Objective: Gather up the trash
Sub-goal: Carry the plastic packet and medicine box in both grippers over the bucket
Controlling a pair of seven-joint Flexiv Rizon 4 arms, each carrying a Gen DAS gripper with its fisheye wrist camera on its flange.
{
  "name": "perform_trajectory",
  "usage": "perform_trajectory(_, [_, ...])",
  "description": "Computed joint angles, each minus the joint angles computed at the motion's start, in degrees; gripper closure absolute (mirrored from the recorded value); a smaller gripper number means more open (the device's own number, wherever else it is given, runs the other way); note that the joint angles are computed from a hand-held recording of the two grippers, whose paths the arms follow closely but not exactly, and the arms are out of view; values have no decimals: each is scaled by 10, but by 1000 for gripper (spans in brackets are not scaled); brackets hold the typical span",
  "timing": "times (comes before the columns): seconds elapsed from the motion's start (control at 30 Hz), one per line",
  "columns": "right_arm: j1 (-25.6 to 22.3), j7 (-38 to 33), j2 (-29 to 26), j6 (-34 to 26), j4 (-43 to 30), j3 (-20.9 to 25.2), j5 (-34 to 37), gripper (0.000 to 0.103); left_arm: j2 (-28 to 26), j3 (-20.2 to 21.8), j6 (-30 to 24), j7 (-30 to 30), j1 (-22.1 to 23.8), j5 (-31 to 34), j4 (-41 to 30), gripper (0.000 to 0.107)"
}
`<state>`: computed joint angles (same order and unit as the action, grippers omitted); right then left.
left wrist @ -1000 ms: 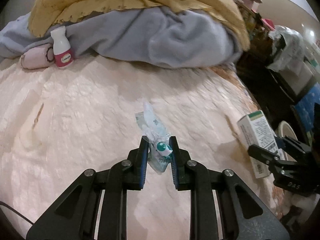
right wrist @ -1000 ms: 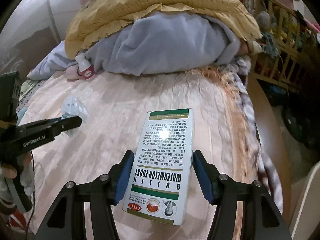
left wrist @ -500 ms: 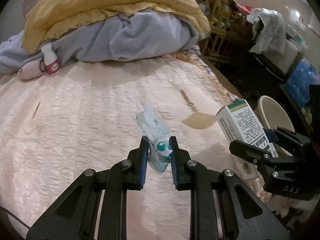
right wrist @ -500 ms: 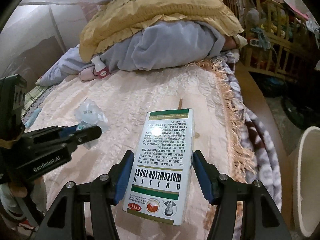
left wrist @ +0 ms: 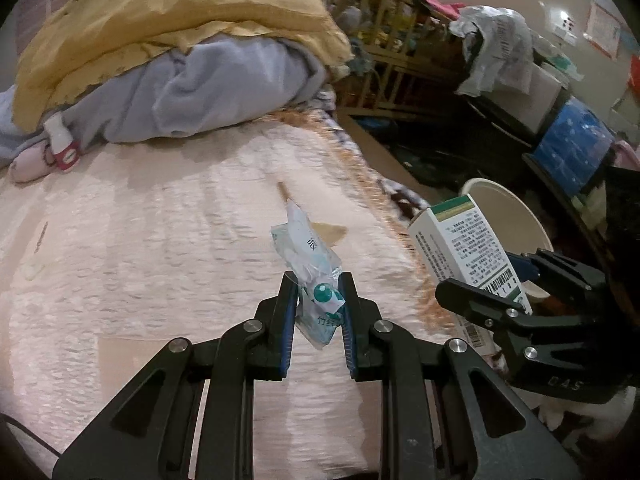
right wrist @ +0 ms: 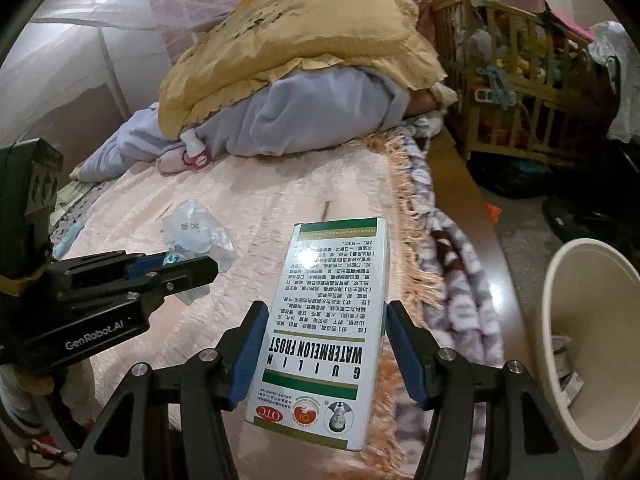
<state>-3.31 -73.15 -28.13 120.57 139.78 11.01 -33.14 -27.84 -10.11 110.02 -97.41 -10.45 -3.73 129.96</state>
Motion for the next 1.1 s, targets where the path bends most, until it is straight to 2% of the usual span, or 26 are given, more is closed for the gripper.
perform_trajectory(0.3, [-56, 12, 12, 8, 9, -16, -21, 45, -19, -9, -48, 25, -41, -13, -60, 89])
perform_trajectory(0.43, [-82, 16, 13, 8, 7, -25, -31, 45, -32, 0, -68, 41, -73, -23, -95, 89])
perform_trajectory(0.63, [-127, 28, 7, 0, -8, -34, -51, 45, -57, -28, -103, 64, -78, -32, -150, 89])
perform_trajectory(0.87, [-179, 49, -7, -8, -33, -37, -76, 45, -92, -10, -149, 84, -125, -48, -229, 89])
perform_trajectory(0.97, [-199, 59, -17, -10, -46, -38, -86, 44, -110, -19, -165, 94, -130, -54, -262, 89])
perform_trajectory(1.1, [-219, 71, -32, -16, -66, -40, -91, 44, -134, -4, -189, 97, -156, -60, -308, 89])
